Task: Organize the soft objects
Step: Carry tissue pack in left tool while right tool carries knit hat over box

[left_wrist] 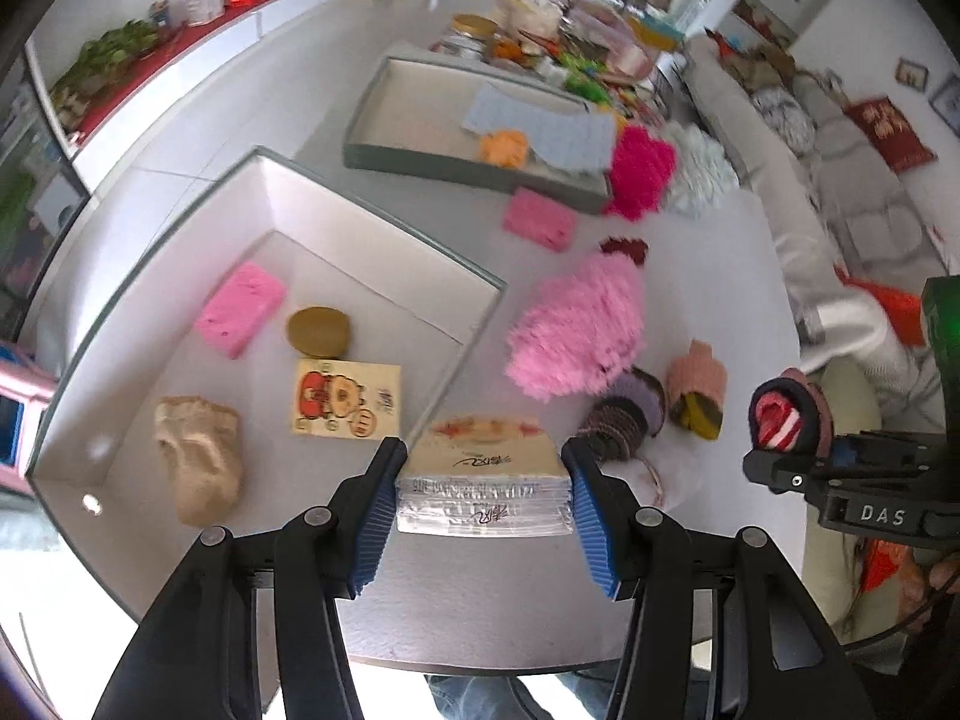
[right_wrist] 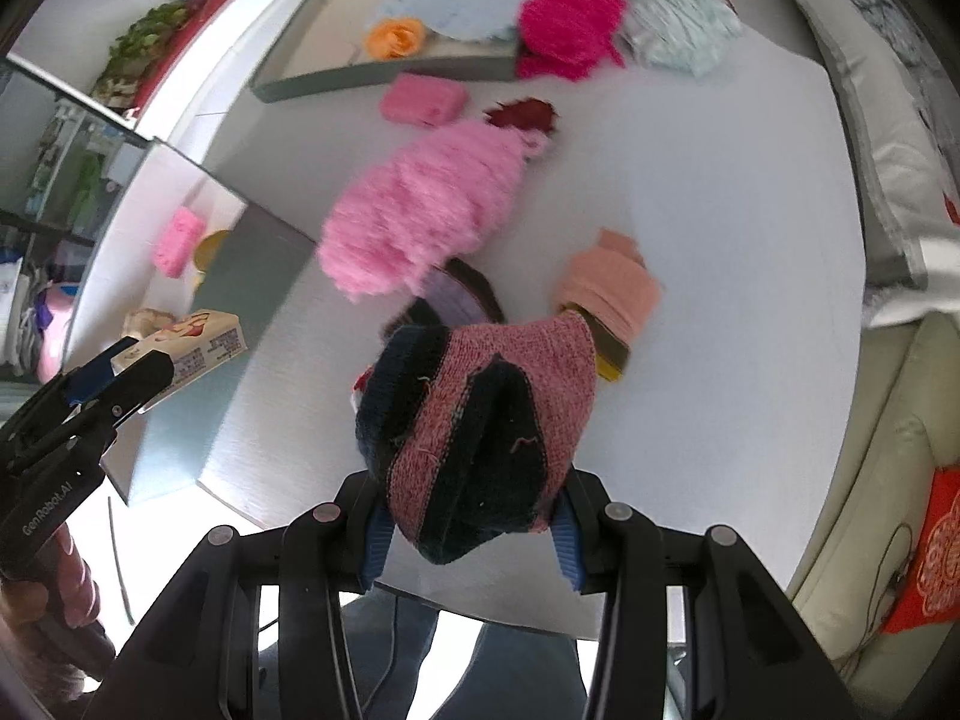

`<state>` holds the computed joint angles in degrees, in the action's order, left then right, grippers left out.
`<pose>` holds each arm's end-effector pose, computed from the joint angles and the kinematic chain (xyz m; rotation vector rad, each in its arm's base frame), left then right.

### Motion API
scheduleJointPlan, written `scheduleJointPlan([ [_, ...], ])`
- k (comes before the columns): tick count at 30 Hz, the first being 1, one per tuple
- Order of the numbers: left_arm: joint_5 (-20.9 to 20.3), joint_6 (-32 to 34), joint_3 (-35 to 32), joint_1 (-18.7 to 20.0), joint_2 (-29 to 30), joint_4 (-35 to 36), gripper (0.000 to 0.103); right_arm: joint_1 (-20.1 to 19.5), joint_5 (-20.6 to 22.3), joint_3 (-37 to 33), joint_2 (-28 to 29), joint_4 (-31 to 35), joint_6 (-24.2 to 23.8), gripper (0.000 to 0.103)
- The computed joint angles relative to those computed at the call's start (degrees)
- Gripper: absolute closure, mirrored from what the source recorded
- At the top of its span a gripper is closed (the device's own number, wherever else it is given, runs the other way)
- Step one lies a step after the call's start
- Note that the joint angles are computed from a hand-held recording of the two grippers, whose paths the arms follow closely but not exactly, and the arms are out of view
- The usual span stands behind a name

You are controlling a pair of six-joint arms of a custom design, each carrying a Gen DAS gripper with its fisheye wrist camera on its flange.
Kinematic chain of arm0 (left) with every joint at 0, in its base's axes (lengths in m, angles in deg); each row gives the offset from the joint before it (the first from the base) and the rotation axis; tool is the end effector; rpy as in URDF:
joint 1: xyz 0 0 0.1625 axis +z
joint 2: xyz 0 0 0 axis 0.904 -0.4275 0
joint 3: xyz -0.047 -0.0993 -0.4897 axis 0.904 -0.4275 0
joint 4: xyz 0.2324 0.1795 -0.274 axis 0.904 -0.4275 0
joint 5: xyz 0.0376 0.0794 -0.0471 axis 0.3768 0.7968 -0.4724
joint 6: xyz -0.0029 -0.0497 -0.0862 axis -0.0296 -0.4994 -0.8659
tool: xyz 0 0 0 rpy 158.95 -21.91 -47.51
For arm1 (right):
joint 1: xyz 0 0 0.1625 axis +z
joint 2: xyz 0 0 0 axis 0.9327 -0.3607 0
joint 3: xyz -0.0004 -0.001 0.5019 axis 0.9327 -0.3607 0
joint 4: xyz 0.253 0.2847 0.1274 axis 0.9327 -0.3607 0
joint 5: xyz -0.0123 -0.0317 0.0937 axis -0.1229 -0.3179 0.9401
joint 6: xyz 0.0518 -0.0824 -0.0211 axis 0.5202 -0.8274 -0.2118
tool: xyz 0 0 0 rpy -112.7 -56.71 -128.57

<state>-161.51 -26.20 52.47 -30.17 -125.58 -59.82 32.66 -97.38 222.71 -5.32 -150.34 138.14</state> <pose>-0.3972 -0.4512 0.0812 1.4194 2.4787 0.3402 0.1133 -0.2462 0.2803 -1.0989 -2.1923 0.6817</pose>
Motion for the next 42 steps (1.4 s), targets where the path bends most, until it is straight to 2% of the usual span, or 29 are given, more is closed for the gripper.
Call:
scheduleJointPlan([
  [14,0.7,-3.7,-2.5,2.8,-2.8,-1.9,0.049,2.5,-0.5,-9.0,7.4,-1.2,-9.8,0.055],
  [22,3.3,-5.4,-4.0,4.0,-3.5,-3.0,0.049,3.5,-0.8,-13.8,10.8,-1.2,-14.8,0.055],
  [32,8.6,-7.1,-5.0,5.0,-3.3,-3.6,0.049,3.8,-0.1,-19.3,16.0,-2.5,-21.9,0.055],
  [42,12.7,-9.2,-5.2,6.0,-2.4,-3.0,0.049,2.7,1.7,-23.7,21.1,-3.1,-27.5,0.056],
])
